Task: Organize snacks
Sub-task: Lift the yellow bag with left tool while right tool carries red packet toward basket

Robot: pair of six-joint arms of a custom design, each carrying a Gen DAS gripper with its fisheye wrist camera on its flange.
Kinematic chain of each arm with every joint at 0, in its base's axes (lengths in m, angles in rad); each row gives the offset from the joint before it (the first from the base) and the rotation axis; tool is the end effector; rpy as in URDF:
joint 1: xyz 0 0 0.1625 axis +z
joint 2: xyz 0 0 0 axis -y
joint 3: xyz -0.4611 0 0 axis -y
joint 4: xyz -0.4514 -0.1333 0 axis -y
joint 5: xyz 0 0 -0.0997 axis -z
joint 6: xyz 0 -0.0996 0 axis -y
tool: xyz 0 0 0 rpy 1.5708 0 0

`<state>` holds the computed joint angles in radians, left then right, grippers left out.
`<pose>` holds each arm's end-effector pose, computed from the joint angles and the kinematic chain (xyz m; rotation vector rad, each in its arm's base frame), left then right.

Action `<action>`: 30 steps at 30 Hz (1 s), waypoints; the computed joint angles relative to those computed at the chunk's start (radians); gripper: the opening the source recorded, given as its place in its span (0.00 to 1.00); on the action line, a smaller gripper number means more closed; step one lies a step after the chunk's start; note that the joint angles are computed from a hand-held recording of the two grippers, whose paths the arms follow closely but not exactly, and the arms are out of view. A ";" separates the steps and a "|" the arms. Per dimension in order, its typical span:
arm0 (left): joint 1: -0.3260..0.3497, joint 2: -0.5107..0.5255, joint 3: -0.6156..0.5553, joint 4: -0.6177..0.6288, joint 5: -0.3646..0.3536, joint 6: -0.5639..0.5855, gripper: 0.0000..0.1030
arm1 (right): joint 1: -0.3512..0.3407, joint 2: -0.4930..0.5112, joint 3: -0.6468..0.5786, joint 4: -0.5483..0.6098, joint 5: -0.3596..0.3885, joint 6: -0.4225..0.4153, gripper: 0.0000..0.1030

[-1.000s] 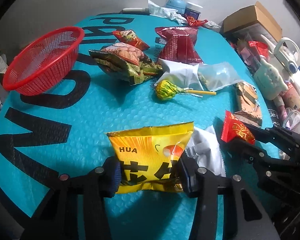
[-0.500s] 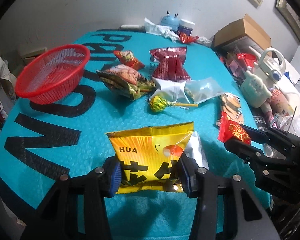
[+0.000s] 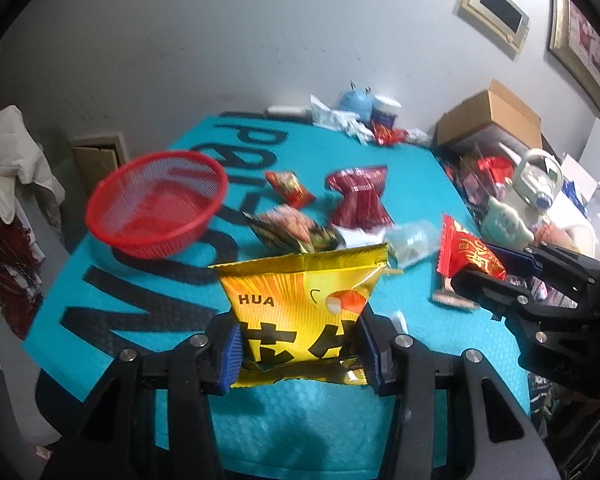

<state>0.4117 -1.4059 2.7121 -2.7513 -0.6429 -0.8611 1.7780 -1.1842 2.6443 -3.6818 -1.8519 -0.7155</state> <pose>-0.1761 -0.3093 0.1099 0.4287 2.3494 -0.9316 0.1777 -0.3316 0.1252 1.0508 -2.3937 0.7600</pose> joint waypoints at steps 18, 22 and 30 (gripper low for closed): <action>0.106 -0.100 -0.043 -0.095 0.154 0.228 0.46 | 0.126 0.100 -0.197 0.093 0.054 0.029 0.38; 0.160 -0.086 -0.062 -0.187 0.172 0.336 0.46 | 0.145 0.146 -0.261 0.121 0.057 0.032 0.38; 0.273 -0.038 -0.117 -0.381 0.186 0.563 0.46 | 0.166 0.238 -0.381 0.171 0.062 0.008 0.38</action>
